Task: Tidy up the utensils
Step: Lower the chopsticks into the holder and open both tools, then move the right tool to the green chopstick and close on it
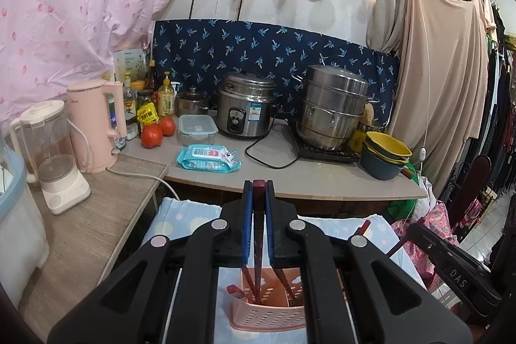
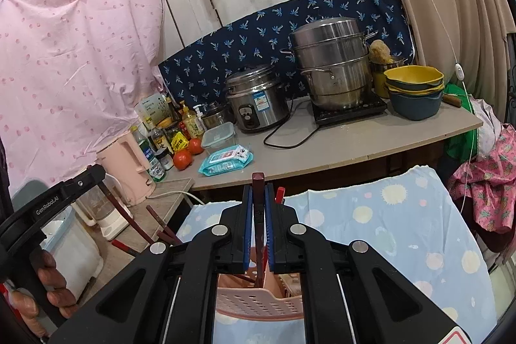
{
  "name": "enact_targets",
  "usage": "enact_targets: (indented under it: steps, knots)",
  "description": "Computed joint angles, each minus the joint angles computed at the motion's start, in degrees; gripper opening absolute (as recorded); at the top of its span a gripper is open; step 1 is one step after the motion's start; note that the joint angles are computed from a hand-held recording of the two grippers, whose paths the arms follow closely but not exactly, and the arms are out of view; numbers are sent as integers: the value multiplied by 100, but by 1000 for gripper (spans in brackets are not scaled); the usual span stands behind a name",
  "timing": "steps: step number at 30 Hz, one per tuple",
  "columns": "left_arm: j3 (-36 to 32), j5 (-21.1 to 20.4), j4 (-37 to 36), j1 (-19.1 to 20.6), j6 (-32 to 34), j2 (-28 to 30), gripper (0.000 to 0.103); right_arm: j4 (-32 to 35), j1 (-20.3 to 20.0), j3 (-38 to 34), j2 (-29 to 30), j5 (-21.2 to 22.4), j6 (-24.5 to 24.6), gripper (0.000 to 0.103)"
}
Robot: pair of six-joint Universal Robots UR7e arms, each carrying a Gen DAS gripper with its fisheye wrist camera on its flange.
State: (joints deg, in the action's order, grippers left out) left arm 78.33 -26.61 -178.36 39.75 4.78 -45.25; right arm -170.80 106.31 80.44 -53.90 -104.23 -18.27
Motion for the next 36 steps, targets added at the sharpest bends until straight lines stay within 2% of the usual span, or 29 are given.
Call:
enact_targets:
  steps: [4,6,9,11,13,24,29,36]
  knots:
    - [90,35,58,10,-120,-36,7,37,-18,62,-20,-21,49,7]
    - [143,80,-57,0,-91,-40,9,-58,-23,136,-47,-48,54,14]
    - [191,121,-7,-2,-210,-69,21,-65,-32,193,-94,-39,124,24]
    - [225,169,-20,-14,-238,-79,28,-92,-33,248,-131,-38,115,24]
    - [275,189,7,-27,-301,-104,30,-102,-31,282,-155,-36,103,24]
    - [798,296,310,-150,-829,-375,31,-189,-2,810,-467,-96,31,24]
    - [1235,403,817,-216,-1524,-615,31,-241,-27,1300,-704,-203,-33,24]
    - [1890,500,2185,-322,-2944,-1010,31,-197,-49,2112,-1067,-383,-198,24]
